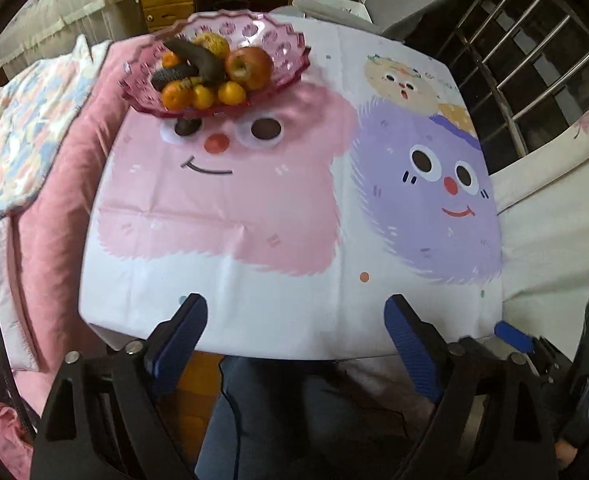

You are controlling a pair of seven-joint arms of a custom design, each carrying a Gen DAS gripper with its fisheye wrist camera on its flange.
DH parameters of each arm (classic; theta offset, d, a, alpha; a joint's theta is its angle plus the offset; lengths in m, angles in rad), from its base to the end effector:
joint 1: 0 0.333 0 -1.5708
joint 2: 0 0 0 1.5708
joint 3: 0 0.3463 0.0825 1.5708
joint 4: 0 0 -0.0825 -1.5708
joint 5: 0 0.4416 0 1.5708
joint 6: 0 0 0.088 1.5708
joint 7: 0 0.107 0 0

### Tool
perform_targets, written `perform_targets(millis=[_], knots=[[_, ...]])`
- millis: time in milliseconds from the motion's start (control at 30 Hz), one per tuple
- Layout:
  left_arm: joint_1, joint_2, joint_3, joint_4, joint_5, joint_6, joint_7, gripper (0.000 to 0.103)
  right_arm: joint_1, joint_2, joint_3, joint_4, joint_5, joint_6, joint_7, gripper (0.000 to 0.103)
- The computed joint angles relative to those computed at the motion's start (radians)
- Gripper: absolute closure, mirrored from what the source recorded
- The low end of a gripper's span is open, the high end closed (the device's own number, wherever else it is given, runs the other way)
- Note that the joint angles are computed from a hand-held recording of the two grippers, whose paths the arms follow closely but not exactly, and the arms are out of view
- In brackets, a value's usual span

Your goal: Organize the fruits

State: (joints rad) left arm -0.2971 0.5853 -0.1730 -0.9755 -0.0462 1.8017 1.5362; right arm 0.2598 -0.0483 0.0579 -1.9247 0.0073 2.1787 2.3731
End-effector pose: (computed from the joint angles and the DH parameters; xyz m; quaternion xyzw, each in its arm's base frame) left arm 0.7410 -0.3281 0.5850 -0.5509 0.8224 -0.1418 0.0042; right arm 0.5959 0.1968 0.5527 -0.5097 0.8471 -0.0318 0.1472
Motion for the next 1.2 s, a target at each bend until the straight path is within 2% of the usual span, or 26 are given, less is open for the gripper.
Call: perform_targets(millis=[100, 200, 333, 633, 700, 867, 967, 1200], knots=[[0.003, 0.007, -0.008, 0.053, -0.012, -0.02, 0.017, 0.009, 0.006, -0.023, 0.007, 0.018, -0.018, -0.027, 0.008, 0.014], [0.006, -0.014, -0.016, 0.056, -0.024, -0.005, 0.052, 0.005, 0.01, -0.032, 0.011, 0.063, -0.034, -0.057, 0.022, 0.014], [0.006, -0.085, -0.019, -0.016, -0.027, 0.06, 0.089, 0.003, 0.018, -0.04, 0.016, 0.124, -0.039, -0.068, 0.017, 0.014], [0.007, -0.23, -0.015, -0.212, 0.001, 0.216, 0.089, 0.001, 0.052, -0.032, 0.052, 0.204, -0.201, -0.112, 0.076, 0.011], [0.015, -0.264, -0.013, -0.264, 0.001, 0.247, 0.075, 0.001, 0.059, -0.035, 0.057, 0.196, -0.238, -0.107, 0.096, 0.011], [0.028, -0.318, -0.012, -0.349, 0.007, 0.308, 0.025, 0.001, 0.072, -0.052, 0.063, 0.16, -0.287, -0.056, 0.126, 0.0], [0.034, -0.353, -0.015, -0.403, 0.011, 0.356, 0.016, 0.001, 0.076, -0.056, 0.067, 0.154, -0.313, -0.044, 0.137, 0.0], [0.041, -0.39, -0.021, -0.46, 0.025, 0.394, -0.014, 0.001, 0.076, -0.077, 0.07, 0.132, -0.353, -0.006, 0.169, 0.0]])
